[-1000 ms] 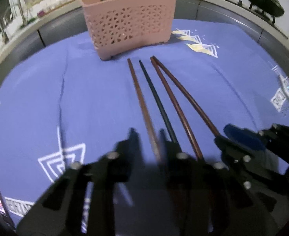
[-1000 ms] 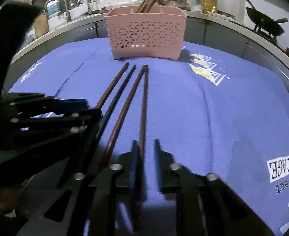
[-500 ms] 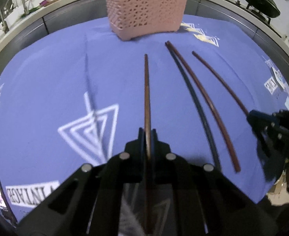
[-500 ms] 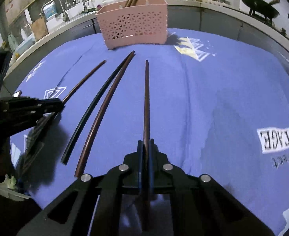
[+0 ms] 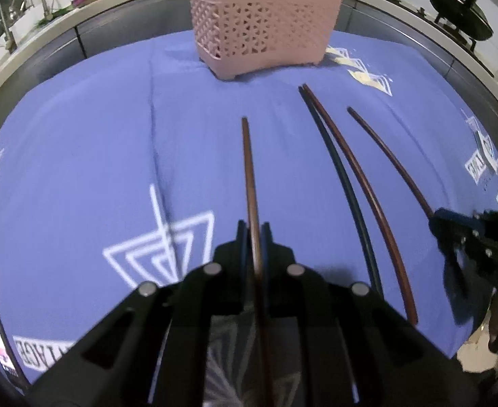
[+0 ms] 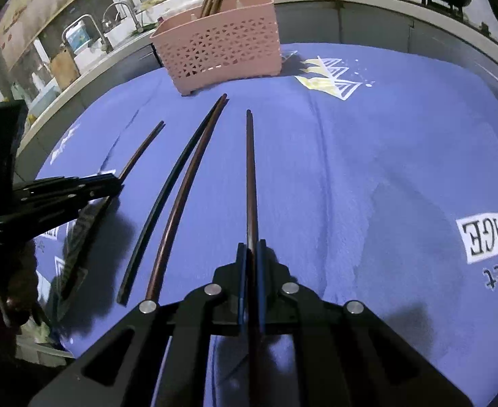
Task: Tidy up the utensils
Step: 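Carry both chopsticks upright above the pink caddy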
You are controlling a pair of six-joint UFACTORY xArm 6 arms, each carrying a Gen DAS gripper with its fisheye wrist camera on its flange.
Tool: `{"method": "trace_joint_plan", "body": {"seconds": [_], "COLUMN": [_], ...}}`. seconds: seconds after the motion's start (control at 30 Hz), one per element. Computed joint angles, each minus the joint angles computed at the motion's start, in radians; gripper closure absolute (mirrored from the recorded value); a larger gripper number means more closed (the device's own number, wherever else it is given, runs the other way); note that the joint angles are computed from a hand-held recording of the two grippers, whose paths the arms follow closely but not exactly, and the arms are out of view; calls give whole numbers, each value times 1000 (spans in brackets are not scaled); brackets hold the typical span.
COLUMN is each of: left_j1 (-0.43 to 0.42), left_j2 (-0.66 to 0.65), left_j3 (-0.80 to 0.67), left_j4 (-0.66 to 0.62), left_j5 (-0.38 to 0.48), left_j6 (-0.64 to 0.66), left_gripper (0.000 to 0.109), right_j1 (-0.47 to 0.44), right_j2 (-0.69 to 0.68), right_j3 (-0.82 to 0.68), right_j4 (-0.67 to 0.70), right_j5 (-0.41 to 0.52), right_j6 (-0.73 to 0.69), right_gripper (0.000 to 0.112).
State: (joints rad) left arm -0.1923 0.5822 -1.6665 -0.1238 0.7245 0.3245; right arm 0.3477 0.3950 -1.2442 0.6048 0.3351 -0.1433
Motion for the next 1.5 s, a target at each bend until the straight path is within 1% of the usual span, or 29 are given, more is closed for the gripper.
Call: {"method": "trace_joint_plan", "body": {"seconds": [0.2, 0.27, 0.43, 0.5, 0.57, 0.63, 0.7, 0.73, 0.77, 0.83, 0.9, 1.03, 1.13, 1.23, 1.27, 1.37, 1.43, 1.5], "left_j1": [-8, -14, -23, -24, -27, -33, -33, -29, -26, -18, -9, 2, 3, 8, 9, 7, 9, 8], "left_j2": [168, 225, 368, 389, 403, 389, 384, 367, 334, 261, 212, 87, 15, -36, -53, -103, -128, -124], "left_j3": [-274, -364, -601, -634, -654, -623, -622, -604, -556, -464, -419, -292, -220, -174, -160, -108, -88, -90], "left_j4": [38, 57, 73, 75, 81, 92, 91, 73, 59, 26, -23, -138, -200, -261, -280, -307, -323, -313], "left_j5": [120, 152, 244, 248, 245, 222, 237, 233, 201, 135, 103, 2, -57, -87, -98, -129, -141, -146], "left_j6": [-22, -24, -40, -45, -48, -53, -60, -55, -47, -30, -13, 40, 79, 123, 137, 162, 183, 183], "left_gripper": [101, 101, 101, 101, 102, 103, 103, 103, 103, 104, 104, 104, 104, 104, 104, 104, 104, 104], "right_j1": [-29, -46, -74, -82, -87, -86, -87, -87, -84, -76, -72, -49, -32, -12, -9, 7, 23, 24], "right_j2": [106, 169, 297, 348, 383, 408, 410, 394, 378, 310, 260, 151, 101, 60, 59, 38, 21, 24], "right_j3": [-159, -261, -467, -554, -611, -648, -659, -641, -620, -540, -485, -369, -320, -285, -291, -286, -272, -269], "right_j4": [41, 36, 15, -5, -10, -30, -22, -1, 6, 37, 77, 155, 203, 256, 250, 298, 288, 249], "right_j5": [71, 127, 225, 270, 294, 297, 312, 299, 278, 194, 131, -24, -105, -179, -189, -239, -273, -282], "right_j6": [-47, -40, -2, 18, 11, -3, -4, -18, -28, -67, -106, -186, -241, -303, -298, -350, -347, -321], "right_gripper": [105, 105, 105, 105, 105, 107, 107, 107, 107, 107, 107, 107, 107, 107, 107, 107, 107, 107]}}
